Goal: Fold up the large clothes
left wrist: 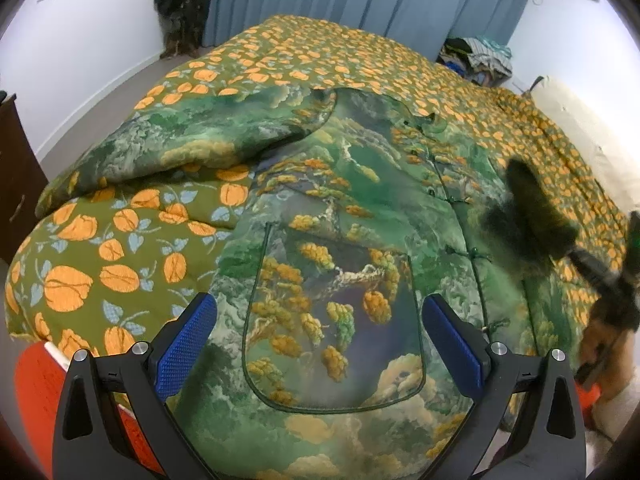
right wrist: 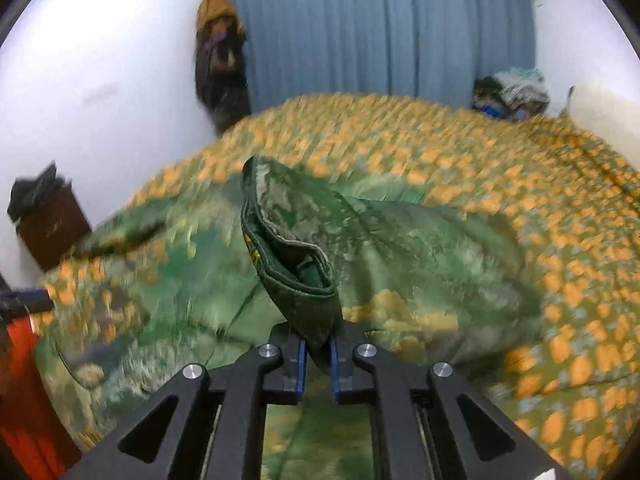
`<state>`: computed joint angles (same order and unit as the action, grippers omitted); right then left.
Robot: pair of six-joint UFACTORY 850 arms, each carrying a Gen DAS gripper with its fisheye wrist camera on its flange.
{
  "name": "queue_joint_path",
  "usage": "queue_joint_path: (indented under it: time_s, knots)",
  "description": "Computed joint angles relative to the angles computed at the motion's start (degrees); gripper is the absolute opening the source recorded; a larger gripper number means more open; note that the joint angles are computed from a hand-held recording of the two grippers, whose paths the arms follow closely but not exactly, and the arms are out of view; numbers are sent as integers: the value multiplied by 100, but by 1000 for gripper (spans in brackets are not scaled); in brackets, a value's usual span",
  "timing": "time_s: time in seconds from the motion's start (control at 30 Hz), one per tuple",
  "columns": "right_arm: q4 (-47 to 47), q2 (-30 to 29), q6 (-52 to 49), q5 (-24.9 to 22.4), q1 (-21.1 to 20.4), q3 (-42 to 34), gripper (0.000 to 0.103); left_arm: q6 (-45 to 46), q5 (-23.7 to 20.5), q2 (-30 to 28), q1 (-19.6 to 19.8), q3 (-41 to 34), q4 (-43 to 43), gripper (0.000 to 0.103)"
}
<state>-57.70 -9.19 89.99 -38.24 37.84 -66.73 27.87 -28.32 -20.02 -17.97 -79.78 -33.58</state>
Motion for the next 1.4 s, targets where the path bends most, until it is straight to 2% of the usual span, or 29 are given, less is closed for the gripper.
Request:
queue_joint_path:
  time_s: [0.1, 0.2, 0.27, 0.33, 0.4, 0.5, 0.57, 0.67, 0.77, 0.83, 0.87, 0.97, 1.07, 1.13, 1.2, 1.3, 1.4]
  knots:
    - [265, -237, -185, 167, 31, 7, 9, 36, -26, -14, -47, -1, 8, 102]
    - [474, -368, -292, 276, 93, 9, 15, 80, -115, -51, -114, -47, 10, 102]
    - [591, -331, -309, 478, 93, 109, 26, 146, -168, -80, -170, -98, 16, 102]
    - [696, -303, -318, 822, 75, 191, 57, 199, -239, -130, -240, -181, 49, 102]
    - [841, -265, -374, 995, 103, 230, 65, 352, -422, -230, -313, -356, -59, 102]
    - [1376, -144, -922, 1133, 181, 250, 65, 737, -850, -415, -381, -673, -494, 102]
    - [1354, 58, -899, 1119, 290, 351, 65, 1096, -1505, -684, -416, -1065, -1005, 102]
    - [906, 459, -355, 895, 509, 587, 65, 1345, -2745, -1400, -552, -1970, -1571, 102]
    - [463, 806, 451, 648, 689, 831, 65, 909, -3401, -2251, -815, -3052, -1385, 98]
    - [178, 974, 1026, 597, 752, 971, 65, 446, -3719, -2776, -935, -3738, -1188, 86]
    - [-4, 1041, 1331, 564, 788, 1043, 65, 213, -3835, -2988, -963, -4009, -1134, 85]
    - [-338, 1141, 1909, 471, 857, 1181, 65, -480, -3925, -3426, -1038, -4528, -898, 83]
    - [-441, 1201, 2139, 539, 861, 1280, 65, -773, -3939, -3537, -1060, -4639, -837, 81]
    - [-522, 1200, 2247, 557, 851, 1320, 65, -713, -3840, -3465, -1074, -4535, -880, 66]
    - [-585, 1211, 2363, 591, 823, 1352, 65, -817, -3756, -3439, -1104, -4535, -776, 63]
    - [-686, 1230, 2490, 566, 835, 1381, 65, -851, -3728, -3470, -1094, -4605, -790, 49]
    - [-835, 1224, 2559, 443, 922, 1371, 65, -862, -3750, -3558, -1057, -4713, -831, 29]
